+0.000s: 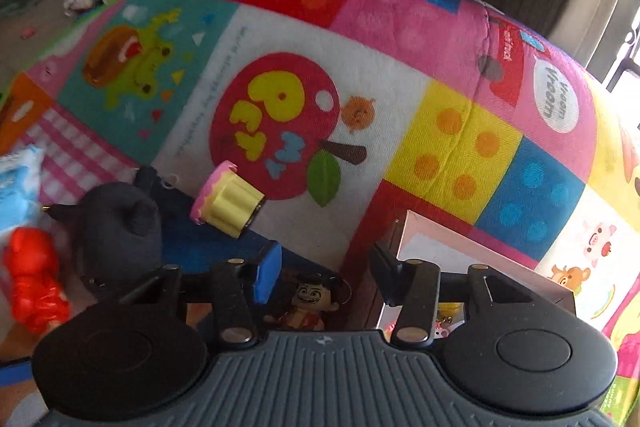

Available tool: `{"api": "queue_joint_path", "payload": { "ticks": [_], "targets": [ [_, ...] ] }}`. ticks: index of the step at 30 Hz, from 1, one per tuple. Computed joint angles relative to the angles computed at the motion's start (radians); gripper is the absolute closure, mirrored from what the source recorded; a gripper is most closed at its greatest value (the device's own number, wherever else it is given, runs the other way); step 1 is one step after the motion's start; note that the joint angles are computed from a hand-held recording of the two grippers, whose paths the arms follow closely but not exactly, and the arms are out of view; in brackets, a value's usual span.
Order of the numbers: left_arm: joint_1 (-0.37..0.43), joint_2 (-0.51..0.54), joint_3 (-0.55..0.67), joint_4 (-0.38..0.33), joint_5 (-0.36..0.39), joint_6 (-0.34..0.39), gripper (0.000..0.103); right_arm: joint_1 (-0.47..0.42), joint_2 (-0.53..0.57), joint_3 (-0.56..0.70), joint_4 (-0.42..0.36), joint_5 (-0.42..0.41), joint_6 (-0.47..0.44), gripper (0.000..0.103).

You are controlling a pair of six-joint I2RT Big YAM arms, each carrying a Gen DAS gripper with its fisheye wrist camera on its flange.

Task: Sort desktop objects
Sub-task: 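Grasp the small boy figurine keychain with the right gripper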

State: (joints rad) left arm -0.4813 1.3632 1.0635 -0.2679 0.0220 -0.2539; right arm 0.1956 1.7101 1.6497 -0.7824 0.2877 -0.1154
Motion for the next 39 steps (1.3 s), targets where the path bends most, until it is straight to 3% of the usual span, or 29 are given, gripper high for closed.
{"api": "queue_joint_path", "payload": {
  "ticks": [3,6,8,14,19,22,27,30,33,36,39],
  "targets": [
    [0.007,0.000,0.000,0.000,0.015,-0.009,0.000,0.005,0.068,0.070,-0.054,0.048,0.006,0.054],
    [0.015,-0.001,-0.002,0.004,0.029,-0.023,0.000,0.011,0.077,0.083,-0.111,0.039,-0.019,0.055],
    [0.016,-0.003,-0.005,0.013,0.029,-0.026,0.000,0.002,0.070,0.091,-0.193,-0.053,-0.005,0.055],
    [0.016,-0.009,-0.016,0.034,0.046,-0.002,0.000,-0.005,-0.070,-0.046,-0.260,-0.217,-0.062,0.057],
    [0.037,-0.011,-0.006,-0.003,0.112,-0.007,0.000,-0.028,-0.215,-0.189,-0.275,-0.336,-0.106,0.058],
    [0.039,-0.020,-0.015,-0.001,0.112,-0.002,0.000,-0.053,-0.278,-0.249,-0.290,-0.381,-0.098,0.058],
    [0.027,-0.024,-0.017,-0.019,0.078,0.015,0.000,-0.073,-0.378,-0.349,-0.160,-0.402,-0.111,0.058],
    [0.001,-0.014,-0.002,-0.047,0.018,0.050,0.000,-0.054,-0.334,-0.282,-0.130,-0.371,-0.115,0.058],
    [-0.017,-0.017,-0.004,-0.050,-0.031,0.074,0.000,-0.014,-0.243,-0.198,-0.106,-0.261,-0.101,0.058],
    [-0.008,-0.014,0.000,-0.060,-0.015,0.055,0.000,0.010,-0.124,-0.101,-0.110,-0.134,-0.060,0.054],
    [0.011,-0.007,0.010,-0.078,0.010,0.006,0.000,0.004,-0.028,-0.013,-0.180,-0.102,0.000,0.054]
  ]
}}
